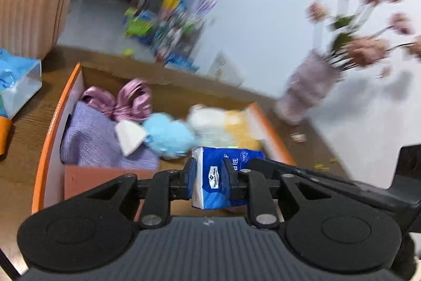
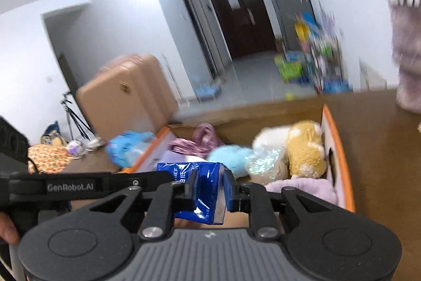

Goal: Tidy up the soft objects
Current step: 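Carry the tissue pack into the cardboard box and open both grippers, then move both grippers back toward the white sponge and snack bar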

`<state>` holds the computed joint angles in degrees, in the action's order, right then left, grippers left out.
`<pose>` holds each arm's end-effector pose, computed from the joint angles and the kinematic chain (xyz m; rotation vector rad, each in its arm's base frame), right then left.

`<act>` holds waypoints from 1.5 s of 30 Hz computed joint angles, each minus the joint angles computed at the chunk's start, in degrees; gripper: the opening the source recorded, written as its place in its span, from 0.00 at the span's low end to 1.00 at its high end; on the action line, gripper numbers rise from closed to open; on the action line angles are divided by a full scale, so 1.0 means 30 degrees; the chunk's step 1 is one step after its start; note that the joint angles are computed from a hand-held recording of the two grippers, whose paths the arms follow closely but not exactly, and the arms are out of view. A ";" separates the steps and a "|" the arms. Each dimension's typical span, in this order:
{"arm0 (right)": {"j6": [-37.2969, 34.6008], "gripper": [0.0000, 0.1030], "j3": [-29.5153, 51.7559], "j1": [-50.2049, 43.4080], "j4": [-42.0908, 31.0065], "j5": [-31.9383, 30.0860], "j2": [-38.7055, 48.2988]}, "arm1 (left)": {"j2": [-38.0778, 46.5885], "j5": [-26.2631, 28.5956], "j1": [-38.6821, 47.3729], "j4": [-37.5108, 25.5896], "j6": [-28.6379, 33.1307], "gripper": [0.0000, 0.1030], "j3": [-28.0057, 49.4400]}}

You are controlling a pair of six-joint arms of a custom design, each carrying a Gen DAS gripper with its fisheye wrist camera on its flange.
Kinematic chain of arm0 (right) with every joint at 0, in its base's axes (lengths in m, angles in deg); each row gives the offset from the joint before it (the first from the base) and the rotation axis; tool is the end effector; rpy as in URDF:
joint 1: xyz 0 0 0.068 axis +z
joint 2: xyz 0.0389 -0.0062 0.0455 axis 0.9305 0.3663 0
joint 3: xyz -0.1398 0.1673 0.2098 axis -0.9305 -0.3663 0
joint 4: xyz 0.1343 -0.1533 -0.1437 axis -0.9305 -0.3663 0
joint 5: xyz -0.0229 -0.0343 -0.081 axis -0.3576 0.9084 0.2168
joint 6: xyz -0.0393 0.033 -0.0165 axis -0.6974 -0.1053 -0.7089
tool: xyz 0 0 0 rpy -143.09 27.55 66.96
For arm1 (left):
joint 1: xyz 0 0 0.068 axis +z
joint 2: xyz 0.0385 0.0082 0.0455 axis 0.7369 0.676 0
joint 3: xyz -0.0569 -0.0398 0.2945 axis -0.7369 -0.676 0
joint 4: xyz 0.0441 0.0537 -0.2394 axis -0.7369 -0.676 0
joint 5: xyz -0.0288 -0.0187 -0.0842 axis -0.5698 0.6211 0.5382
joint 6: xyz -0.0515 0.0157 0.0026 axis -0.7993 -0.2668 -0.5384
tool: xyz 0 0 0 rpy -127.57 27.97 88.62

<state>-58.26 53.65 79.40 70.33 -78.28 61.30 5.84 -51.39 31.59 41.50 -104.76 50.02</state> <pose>0.3447 0.0871 0.1617 -0.5214 2.1738 0.7944 0.2776 -0.0782 0.1632 -0.3114 2.2273 -0.4297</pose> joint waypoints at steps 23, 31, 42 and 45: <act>-0.3472 0.38 0.1933 -0.0123 -0.4124 0.1793 -0.1655 | -0.2852 -0.5565 -0.2731 -0.5670 0.2042 0.38 0.1835; -0.6632 0.53 0.0085 -0.5572 -0.7706 -0.1841 -0.7728 | -0.9854 -1.3041 -0.9125 -1.2879 -0.0421 0.65 0.1411; -1.2868 0.63 -0.2644 -1.1928 -1.3215 -0.7458 -1.2733 | -0.7510 -2.1313 -2.2336 -2.9288 -2.0281 0.77 0.4150; -1.6541 0.65 -0.3831 -1.3989 -1.5746 -0.9106 -1.3489 | -0.2901 -2.0284 -2.7063 -3.5411 -3.1142 0.77 0.4768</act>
<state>-107.88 42.15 37.44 23.09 -105.60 20.83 -2.87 -112.24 -49.60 -64.73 -198.19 64.32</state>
